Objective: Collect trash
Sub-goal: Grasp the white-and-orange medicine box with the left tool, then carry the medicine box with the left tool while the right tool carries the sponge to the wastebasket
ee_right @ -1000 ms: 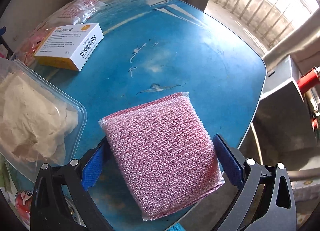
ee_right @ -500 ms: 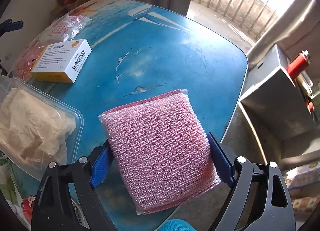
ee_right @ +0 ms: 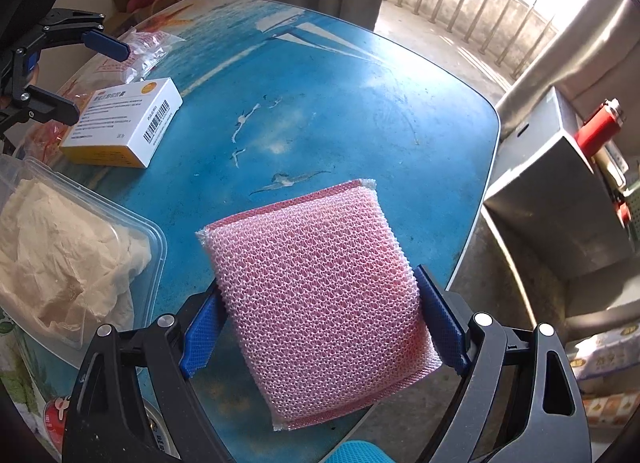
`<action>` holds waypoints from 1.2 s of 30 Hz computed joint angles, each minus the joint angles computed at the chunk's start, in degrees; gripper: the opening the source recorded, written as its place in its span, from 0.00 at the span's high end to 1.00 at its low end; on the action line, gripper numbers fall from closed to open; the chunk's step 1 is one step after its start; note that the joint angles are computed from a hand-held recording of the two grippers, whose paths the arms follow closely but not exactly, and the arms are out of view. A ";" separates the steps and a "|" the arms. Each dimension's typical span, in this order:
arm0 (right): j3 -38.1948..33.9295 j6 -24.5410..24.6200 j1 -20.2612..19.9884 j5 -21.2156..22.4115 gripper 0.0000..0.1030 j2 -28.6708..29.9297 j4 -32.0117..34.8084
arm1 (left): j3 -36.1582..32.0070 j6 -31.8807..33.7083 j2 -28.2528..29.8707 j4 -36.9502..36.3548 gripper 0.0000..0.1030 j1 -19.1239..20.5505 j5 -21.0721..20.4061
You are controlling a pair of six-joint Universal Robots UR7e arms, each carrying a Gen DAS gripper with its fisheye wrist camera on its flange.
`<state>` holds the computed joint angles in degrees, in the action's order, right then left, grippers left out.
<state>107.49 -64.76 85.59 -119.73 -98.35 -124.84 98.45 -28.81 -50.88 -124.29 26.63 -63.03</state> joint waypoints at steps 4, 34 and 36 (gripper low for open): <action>0.03 0.36 0.04 0.48 0.20 0.13 -0.06 | -2.34 0.40 1.97 4.17 0.16 0.82 -1.55; 3.16 2.65 3.65 4.82 0.22 -5.41 -8.50 | -1.74 -4.02 0.41 4.48 0.29 -5.06 9.16; 2.90 3.73 4.53 5.03 0.22 -6.07 -8.88 | -1.11 -5.40 -0.99 3.66 0.29 -6.12 10.98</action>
